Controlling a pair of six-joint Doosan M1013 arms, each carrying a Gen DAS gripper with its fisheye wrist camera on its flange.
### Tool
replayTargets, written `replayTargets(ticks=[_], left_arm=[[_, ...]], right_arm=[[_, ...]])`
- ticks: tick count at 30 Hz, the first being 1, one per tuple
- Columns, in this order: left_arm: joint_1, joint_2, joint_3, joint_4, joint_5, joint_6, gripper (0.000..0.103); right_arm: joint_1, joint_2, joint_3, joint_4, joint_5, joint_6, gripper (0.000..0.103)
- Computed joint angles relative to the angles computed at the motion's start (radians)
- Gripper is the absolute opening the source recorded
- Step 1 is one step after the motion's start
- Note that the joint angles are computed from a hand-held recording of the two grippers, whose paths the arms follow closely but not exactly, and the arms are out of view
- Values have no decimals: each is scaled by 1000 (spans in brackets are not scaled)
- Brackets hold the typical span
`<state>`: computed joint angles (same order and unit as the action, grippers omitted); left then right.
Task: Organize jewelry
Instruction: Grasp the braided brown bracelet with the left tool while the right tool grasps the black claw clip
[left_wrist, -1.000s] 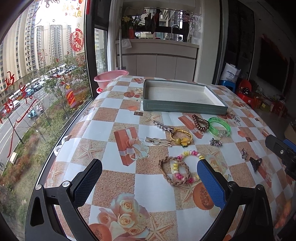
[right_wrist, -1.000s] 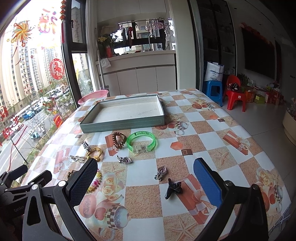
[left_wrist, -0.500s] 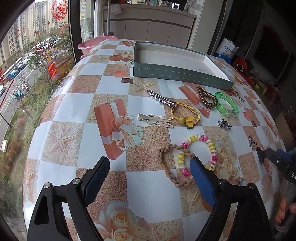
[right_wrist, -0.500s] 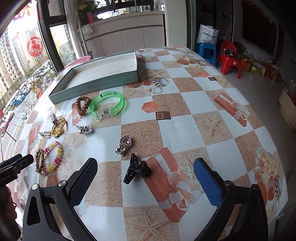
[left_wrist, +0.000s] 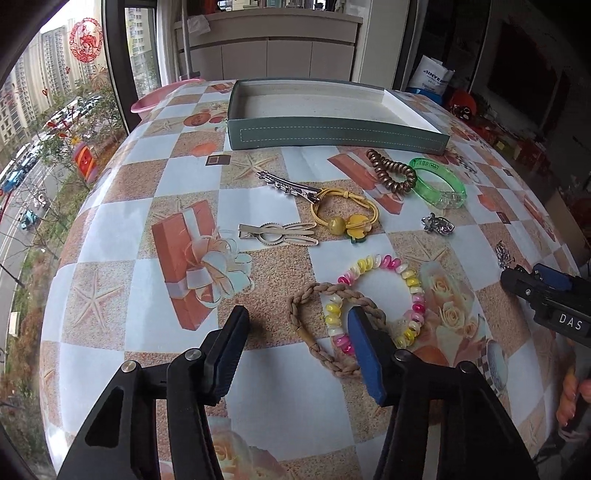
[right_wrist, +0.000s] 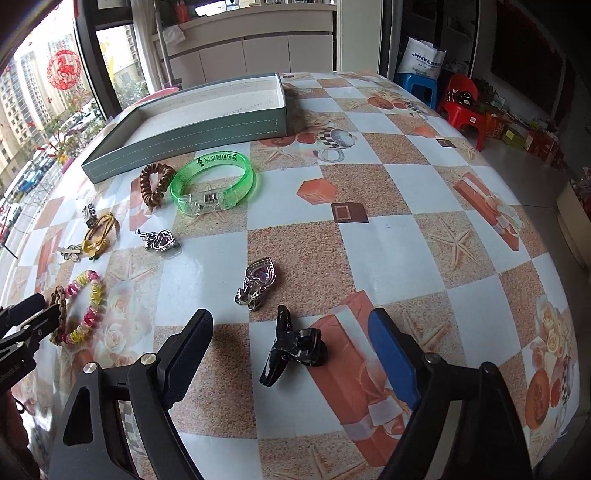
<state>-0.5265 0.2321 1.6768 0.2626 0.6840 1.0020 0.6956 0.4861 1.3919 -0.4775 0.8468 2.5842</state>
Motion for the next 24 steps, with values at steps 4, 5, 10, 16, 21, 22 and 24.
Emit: replayTargets(ticks=[4, 5, 10, 16, 21, 22, 24], left_arm=[[2, -8, 13, -58, -48, 66, 34], [3, -11, 18, -75, -60, 82, 28], [27, -30, 41, -242, -118, 208, 18], [38, -50, 54, -284, -135, 227, 18], [51, -65, 51, -317, -131, 244, 18], [53, -69, 48, -316, -135, 242, 18], [56, -77, 41, -316, -137, 239, 18]], right_arm=[[4, -5, 5, -20, 0, 25, 65], [5, -6, 7, -26, -1, 32, 55], [-1, -23, 32, -24, -44, 65, 25], [0, -40, 52, -38, -77, 91, 25], [1, -57, 63, -46, -106, 99, 25], [1, -60, 62, -48, -109, 97, 25], [1, -64, 59, -49, -113, 89, 25]])
